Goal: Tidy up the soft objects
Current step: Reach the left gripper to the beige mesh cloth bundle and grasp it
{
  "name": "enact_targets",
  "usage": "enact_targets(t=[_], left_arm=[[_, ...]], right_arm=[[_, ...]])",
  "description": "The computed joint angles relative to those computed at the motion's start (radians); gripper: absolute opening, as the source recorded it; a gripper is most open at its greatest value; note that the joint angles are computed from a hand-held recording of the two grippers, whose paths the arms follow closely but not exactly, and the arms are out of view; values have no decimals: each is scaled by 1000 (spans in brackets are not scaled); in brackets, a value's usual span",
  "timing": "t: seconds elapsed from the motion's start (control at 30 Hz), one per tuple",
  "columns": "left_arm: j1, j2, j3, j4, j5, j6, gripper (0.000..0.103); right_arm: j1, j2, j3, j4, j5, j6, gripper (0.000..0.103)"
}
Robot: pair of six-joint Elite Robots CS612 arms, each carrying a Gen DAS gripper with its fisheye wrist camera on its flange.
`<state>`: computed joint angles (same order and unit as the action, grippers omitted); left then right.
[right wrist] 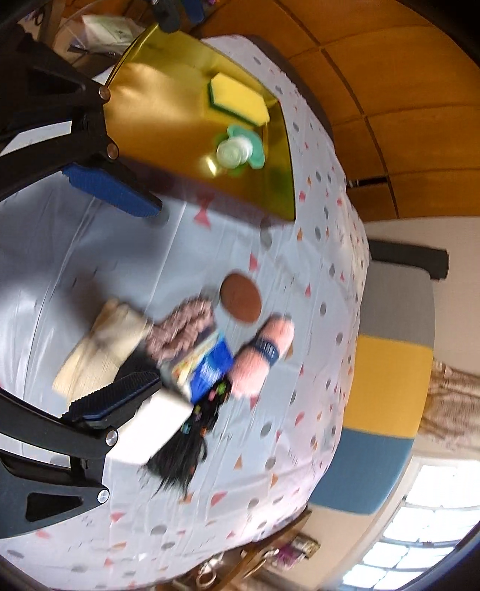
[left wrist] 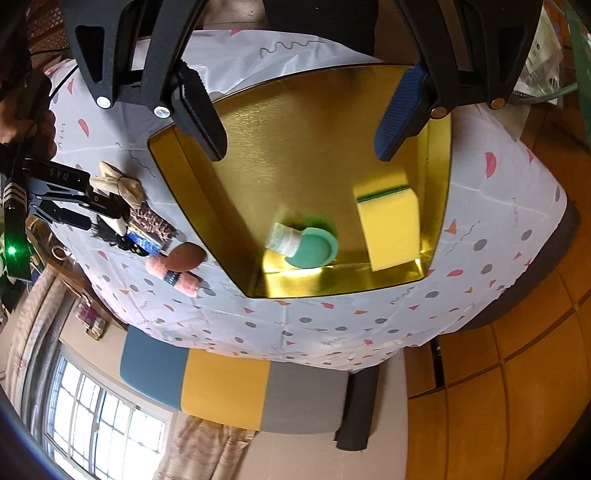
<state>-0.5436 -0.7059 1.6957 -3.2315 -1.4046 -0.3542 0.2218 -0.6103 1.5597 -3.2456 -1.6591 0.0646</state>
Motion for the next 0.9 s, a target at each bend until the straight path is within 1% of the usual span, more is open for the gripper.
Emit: enact_targets(t=[0.2, 0.27, 0.5, 0.57, 0.63, 0.73, 0.77, 0.87, 0.9], left_arm=[[-7, 3, -16, 13, -31, 11, 83], [-10, 4, -21, 18, -37, 16, 83], [-25, 8, -38, 19, -60, 62, 83], [-29, 10, -46, 22, -72, 77, 83], [-30, 11, -57, 37, -108, 87, 83], [-37, 17, -86, 73, -149, 109, 83], [-40, 20, -96, 86, -164, 118, 83], [-50, 29, -129, 132, -212, 151, 82], [-59, 35, -146, 156, -215, 169, 82]], right_arm=[[-29, -20, 50, -24, -46, 36, 87], [-39, -26, 67, -35, -58, 52, 88], [-78, -42, 116, -66, -102, 113, 90], [-91, -46, 130, -71, -115, 130, 90], [-102, -48, 142, -79, -126, 145, 90], [-122, -46, 162, -108, -149, 198, 91], [-130, -45, 169, -117, -148, 231, 91], [-158, -51, 186, -103, -123, 344, 91], [-166, -53, 193, -121, -107, 370, 91]])
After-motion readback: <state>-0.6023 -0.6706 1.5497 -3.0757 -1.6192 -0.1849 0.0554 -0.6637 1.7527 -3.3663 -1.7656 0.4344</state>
